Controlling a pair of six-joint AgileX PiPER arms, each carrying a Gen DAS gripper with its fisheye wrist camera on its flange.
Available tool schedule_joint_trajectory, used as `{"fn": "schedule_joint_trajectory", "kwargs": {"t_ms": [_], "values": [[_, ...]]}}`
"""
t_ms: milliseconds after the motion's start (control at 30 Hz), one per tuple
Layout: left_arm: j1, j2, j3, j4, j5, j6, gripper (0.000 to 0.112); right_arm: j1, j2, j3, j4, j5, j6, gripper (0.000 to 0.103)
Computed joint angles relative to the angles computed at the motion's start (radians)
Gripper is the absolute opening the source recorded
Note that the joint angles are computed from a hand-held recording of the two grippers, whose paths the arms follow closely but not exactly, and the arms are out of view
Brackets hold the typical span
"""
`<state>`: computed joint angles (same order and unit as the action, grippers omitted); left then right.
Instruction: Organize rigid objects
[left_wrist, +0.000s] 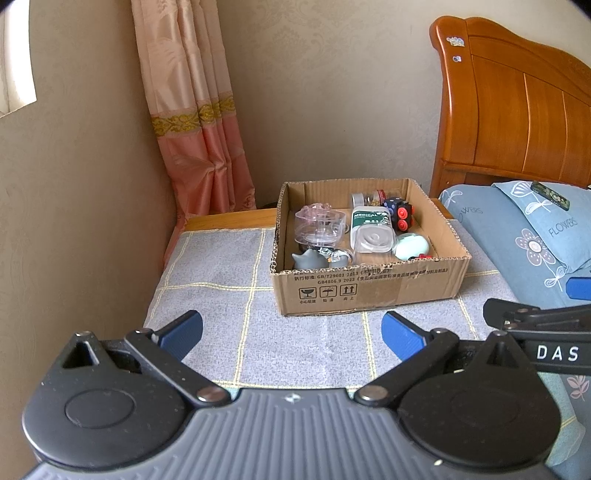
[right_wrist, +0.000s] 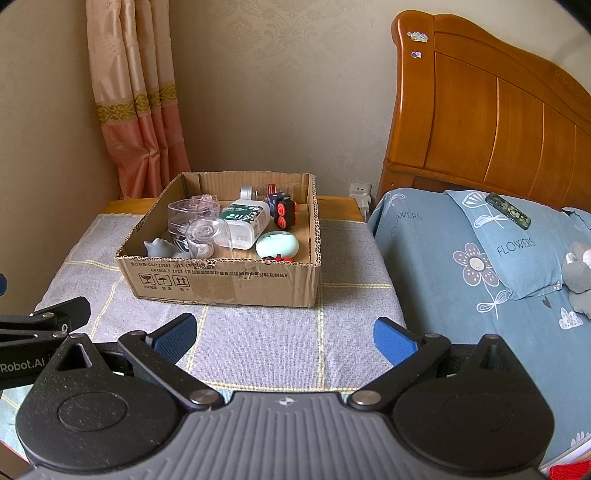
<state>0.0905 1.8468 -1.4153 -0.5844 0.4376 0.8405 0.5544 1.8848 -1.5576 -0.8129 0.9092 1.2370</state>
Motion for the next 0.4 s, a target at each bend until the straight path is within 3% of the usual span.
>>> {"fn": "schedule_joint_trajectory", "kwargs": {"t_ms": [400], "values": [[0.002, -0.001, -0.001, -0.009, 0.004, 0.009, 0.102, 0.0, 0.0, 0.003, -0.003, -0.002, 0.005, 0.103]]}}
